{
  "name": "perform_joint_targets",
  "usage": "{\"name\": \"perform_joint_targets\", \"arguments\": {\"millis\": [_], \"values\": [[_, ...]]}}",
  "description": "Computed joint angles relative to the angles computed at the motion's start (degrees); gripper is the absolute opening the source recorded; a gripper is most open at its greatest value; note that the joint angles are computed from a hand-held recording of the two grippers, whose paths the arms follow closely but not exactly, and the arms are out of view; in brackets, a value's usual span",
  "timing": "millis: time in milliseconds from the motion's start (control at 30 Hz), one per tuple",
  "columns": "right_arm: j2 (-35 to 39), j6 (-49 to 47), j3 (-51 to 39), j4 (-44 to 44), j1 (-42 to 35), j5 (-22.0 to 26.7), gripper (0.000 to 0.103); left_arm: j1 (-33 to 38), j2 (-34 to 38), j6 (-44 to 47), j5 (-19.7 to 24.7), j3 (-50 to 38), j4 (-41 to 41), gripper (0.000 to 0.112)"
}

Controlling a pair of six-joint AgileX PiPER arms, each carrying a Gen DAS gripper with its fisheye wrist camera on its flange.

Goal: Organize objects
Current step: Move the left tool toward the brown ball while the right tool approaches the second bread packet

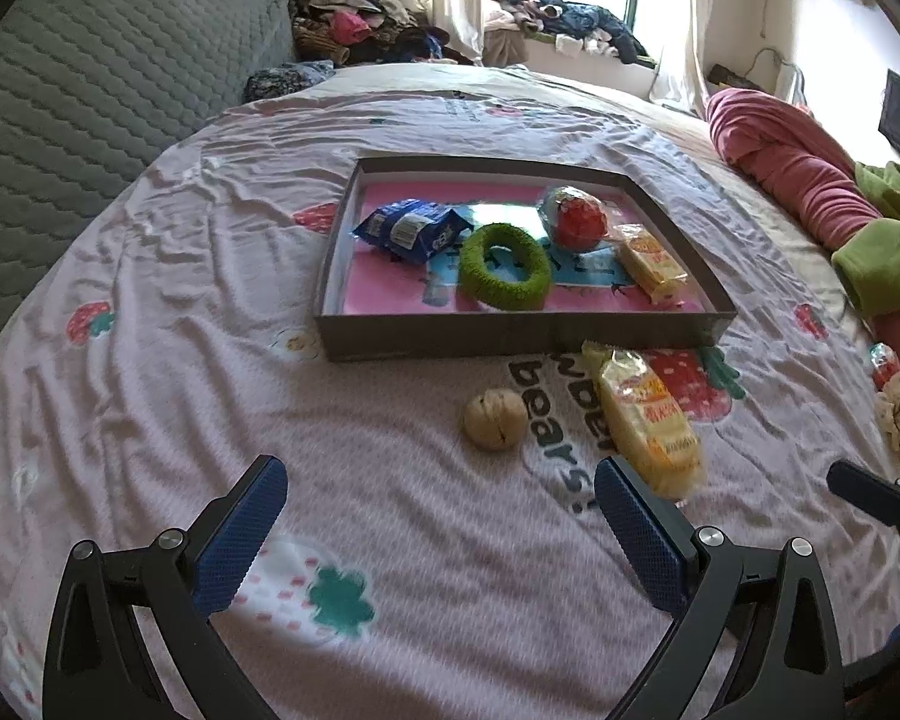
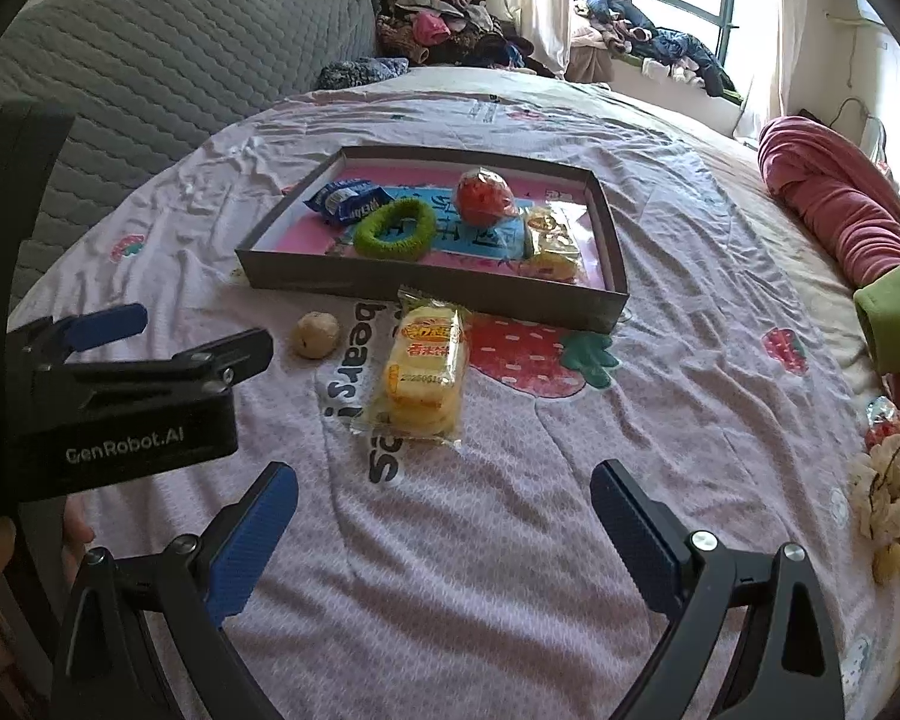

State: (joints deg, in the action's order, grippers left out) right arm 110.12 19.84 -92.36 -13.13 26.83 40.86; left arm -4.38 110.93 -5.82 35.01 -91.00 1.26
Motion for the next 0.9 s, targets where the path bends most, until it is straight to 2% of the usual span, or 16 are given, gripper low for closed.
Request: {"name": "perform_joint_targets", "arguments": {"millis": [333, 900], "values": [[6.7, -3.1, -7.1, 2.5, -1.0, 0.9, 0.099, 0.2, 8.4, 0.4, 3.7, -10.1, -1.0, 0.102], [13.4, -4.8, -15.1, 3.2, -1.2, 3.3, 0.099, 0.5, 14.9, 0.5, 6.8, -17.6, -1.3, 0.099]]}}
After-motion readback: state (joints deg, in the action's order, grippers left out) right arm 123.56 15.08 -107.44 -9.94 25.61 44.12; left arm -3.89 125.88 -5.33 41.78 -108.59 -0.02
